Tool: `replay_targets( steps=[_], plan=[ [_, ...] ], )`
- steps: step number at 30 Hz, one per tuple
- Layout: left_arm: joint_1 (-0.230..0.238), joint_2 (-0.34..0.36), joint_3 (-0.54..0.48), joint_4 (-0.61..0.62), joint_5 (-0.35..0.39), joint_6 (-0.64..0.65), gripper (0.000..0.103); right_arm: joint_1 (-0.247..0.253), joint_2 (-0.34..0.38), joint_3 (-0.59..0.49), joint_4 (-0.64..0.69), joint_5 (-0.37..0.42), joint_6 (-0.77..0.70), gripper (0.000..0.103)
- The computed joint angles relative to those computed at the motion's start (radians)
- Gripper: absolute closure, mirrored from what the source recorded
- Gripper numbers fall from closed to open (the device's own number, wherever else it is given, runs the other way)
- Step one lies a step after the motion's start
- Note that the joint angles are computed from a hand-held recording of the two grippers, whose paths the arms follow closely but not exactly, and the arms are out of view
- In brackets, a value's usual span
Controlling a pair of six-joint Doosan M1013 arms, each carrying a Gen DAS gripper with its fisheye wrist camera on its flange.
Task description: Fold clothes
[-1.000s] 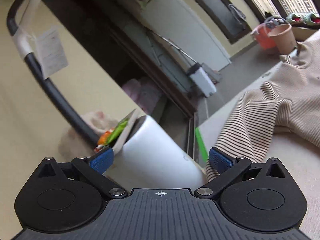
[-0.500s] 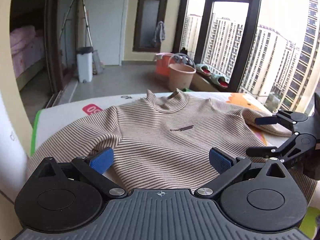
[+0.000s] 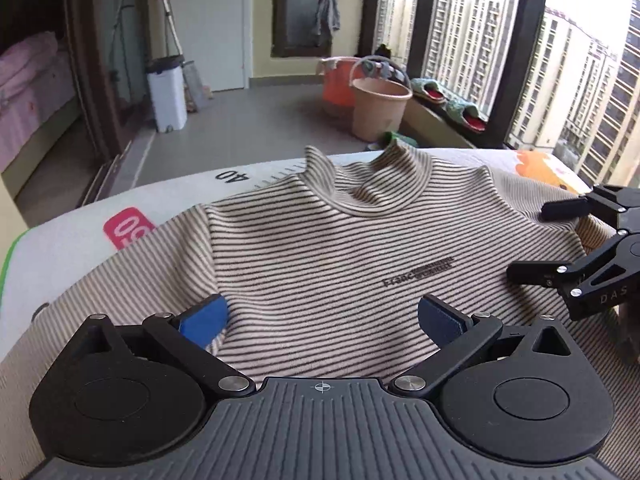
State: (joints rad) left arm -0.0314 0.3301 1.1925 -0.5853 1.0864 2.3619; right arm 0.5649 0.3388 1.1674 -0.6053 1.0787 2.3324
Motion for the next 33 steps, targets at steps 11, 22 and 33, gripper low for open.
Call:
replay_targets(
  steps=[11, 22, 33],
  plan=[
    [0.045, -0.063, 0.087, -0.106, -0.013, 0.007, 0.0, 0.065, -0.081, 0.11, -0.232, 0.013, 0.13, 0.0],
    [0.162, -0.135, 0.248, -0.358, 0.061, 0.121, 0.0, 0.159, -0.106, 0.121, -0.057, -0.113, -0.076, 0.0],
    [0.208, -0.123, 0.282, -0.512, 0.074, 0.132, 0.0, 0.22, -0.069, 0.086, -0.228, 0.161, -0.02, 0.0]
  ],
)
